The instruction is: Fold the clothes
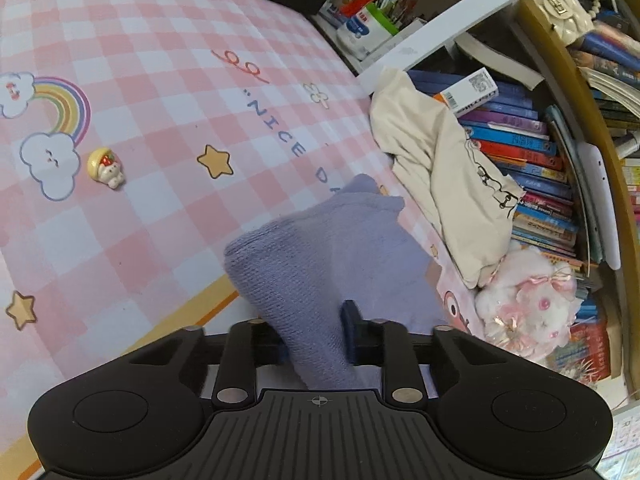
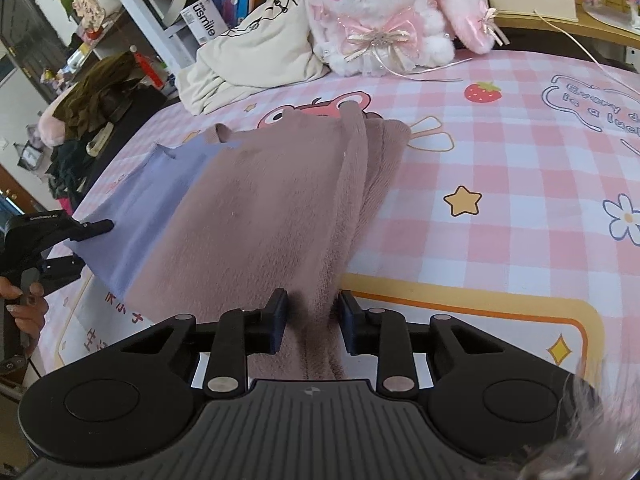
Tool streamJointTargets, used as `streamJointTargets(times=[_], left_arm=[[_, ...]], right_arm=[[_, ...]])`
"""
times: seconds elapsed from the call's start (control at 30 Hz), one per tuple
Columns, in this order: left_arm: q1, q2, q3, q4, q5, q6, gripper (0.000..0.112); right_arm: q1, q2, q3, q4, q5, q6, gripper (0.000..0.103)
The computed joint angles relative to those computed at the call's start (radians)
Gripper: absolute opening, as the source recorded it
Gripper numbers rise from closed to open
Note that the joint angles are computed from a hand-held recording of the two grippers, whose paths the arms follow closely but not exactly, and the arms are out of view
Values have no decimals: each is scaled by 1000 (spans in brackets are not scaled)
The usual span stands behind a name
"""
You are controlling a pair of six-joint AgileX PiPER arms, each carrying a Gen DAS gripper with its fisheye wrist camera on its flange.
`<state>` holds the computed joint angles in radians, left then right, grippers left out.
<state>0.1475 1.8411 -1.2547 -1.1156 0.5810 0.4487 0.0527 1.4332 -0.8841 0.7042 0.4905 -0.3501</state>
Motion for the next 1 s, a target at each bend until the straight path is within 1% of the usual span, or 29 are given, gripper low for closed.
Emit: streamJointTargets(times=[0.07,0.17,0.47,0.57,0.6,0.77,0.87,1.0], left_arm=[[3,-22,26,-59,-7,72,14],[-11,-55,40,-68,-23,120,13],[-98,-158,-16,21,-28,141,12],[-150,-179,-58,77,-34,106,12],[-170,-185,-72,112,-38,77,12],[-299,-191,-168,383,-49,-123,12],[-406,-194,-202,583,-57,-205,12],[-574,-185,-175,873,-60,-273,13]], right_arm=[[-7,3,-1,16,8,-31,26],[-16,8,-3,33,16,-68,26],[-42,15,-1,91,34,-153,25],[-45,14,4,106,33,-166,25],[-46,13,6,111,33,-171,25],[-58,12,15,155,38,-209,25],[-62,12,18,169,39,-221,25],[-69,13,21,186,44,-241,25]])
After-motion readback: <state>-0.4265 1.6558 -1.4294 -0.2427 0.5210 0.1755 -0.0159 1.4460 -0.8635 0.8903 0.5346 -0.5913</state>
